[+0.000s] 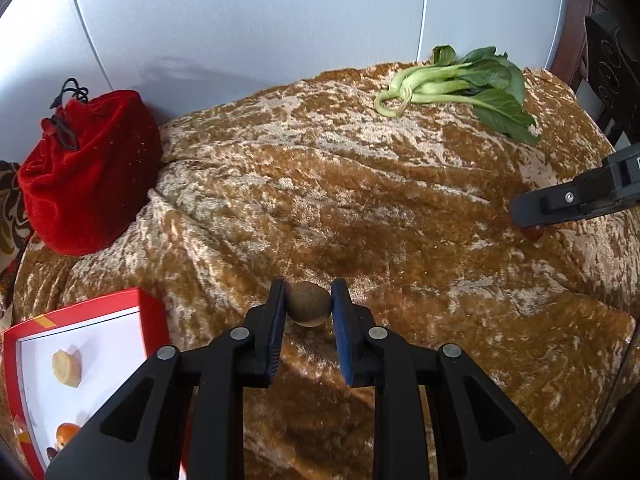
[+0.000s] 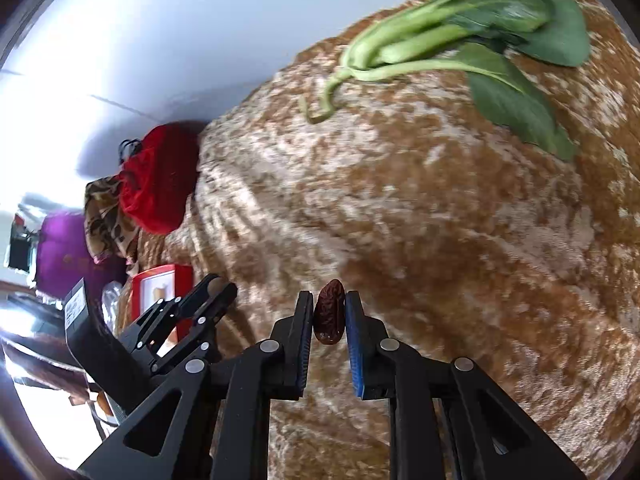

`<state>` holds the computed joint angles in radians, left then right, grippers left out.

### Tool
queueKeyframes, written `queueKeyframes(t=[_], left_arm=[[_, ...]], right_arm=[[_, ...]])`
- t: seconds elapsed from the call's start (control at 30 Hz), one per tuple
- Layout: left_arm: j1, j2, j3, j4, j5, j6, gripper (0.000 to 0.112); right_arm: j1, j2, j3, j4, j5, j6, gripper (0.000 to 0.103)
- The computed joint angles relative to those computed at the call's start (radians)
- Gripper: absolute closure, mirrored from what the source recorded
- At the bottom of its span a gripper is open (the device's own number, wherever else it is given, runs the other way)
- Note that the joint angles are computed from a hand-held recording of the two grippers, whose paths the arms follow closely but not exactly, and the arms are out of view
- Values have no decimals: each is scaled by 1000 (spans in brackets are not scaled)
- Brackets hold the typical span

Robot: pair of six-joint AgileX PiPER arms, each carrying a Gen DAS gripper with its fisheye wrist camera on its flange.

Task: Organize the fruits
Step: 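Grasp the brown nut with the left gripper and lift both held items, then carry the nut and red date onto the white tray and open both grippers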

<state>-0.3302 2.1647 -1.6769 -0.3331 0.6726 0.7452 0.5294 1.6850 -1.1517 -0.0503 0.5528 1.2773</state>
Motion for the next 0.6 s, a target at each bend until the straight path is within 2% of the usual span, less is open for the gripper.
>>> queueKeyframes(t=[0.13, 0.23, 0.4, 0.6], left_arm=[[23, -62, 57, 14, -17, -20, 92], [53, -127, 127, 41, -73, -39, 92], [173, -200, 160, -2, -75, -53, 92], [290, -209, 156, 72, -62, -148, 92]], right_arm=[[36, 42, -71, -3, -14, -32, 87], [76, 105, -167, -19, 2, -57, 87], [147, 228, -342, -30, 22, -111, 87], [224, 417, -642, 1, 81, -232, 87]])
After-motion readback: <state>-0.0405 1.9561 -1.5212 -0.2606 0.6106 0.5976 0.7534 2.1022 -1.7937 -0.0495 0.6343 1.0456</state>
